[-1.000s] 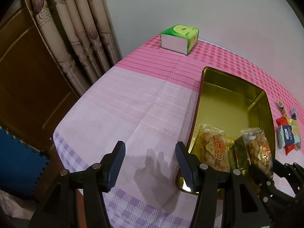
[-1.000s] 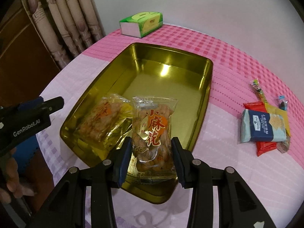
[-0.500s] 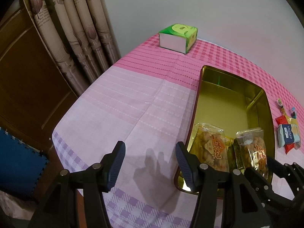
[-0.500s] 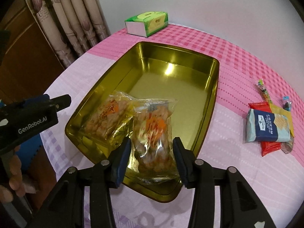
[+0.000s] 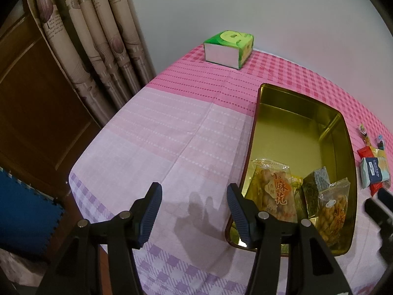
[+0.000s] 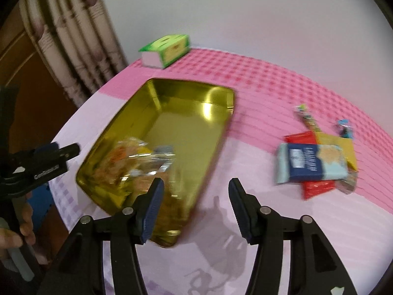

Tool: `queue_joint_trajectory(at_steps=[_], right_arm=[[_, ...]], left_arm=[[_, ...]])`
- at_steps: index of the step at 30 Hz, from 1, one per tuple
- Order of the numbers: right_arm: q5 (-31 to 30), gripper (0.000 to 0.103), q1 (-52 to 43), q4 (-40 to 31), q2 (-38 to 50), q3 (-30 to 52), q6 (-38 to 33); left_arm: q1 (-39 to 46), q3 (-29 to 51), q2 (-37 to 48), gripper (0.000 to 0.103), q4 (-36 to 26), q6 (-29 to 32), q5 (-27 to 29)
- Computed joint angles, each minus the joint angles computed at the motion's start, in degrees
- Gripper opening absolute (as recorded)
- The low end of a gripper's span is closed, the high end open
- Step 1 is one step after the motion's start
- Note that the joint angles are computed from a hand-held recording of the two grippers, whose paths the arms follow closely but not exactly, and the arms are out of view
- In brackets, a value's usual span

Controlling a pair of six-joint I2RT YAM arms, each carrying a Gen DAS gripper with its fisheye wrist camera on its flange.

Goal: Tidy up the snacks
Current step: 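Lower the twisted-snack bag into the tin and open the right gripper, then move the right gripper to the pile and grasp the dark brown square packet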

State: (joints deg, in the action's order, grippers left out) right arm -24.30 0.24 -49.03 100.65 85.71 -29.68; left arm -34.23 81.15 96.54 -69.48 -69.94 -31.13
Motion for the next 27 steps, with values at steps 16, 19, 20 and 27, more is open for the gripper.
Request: queue_joint_trajectory(at_steps=[16, 19, 20, 27], right_arm=[[3.9, 0.057, -17.0, -2.9, 20.5, 25.0, 2.4], [4.3, 0.06, -17.4, -3.0, 23.4, 27.5, 3.4], [4.5, 0.061, -17.4, -3.0, 24.4, 28.2, 3.8], [4.5, 0.063, -17.3, -4.2, 30.0, 33.4, 6.3]], left_arm=[[-1.0, 1.7, 1.4, 0.056, 0.6, 2.6, -1.2], [-1.4, 1.8, 1.4, 0.056, 1.0, 2.8, -2.1], [-1.5, 1.8, 1.5, 0.056, 1.0, 2.8, -2.3], [-1.6, 1.1, 1.6, 0.056, 2.6, 3.4, -3.3]])
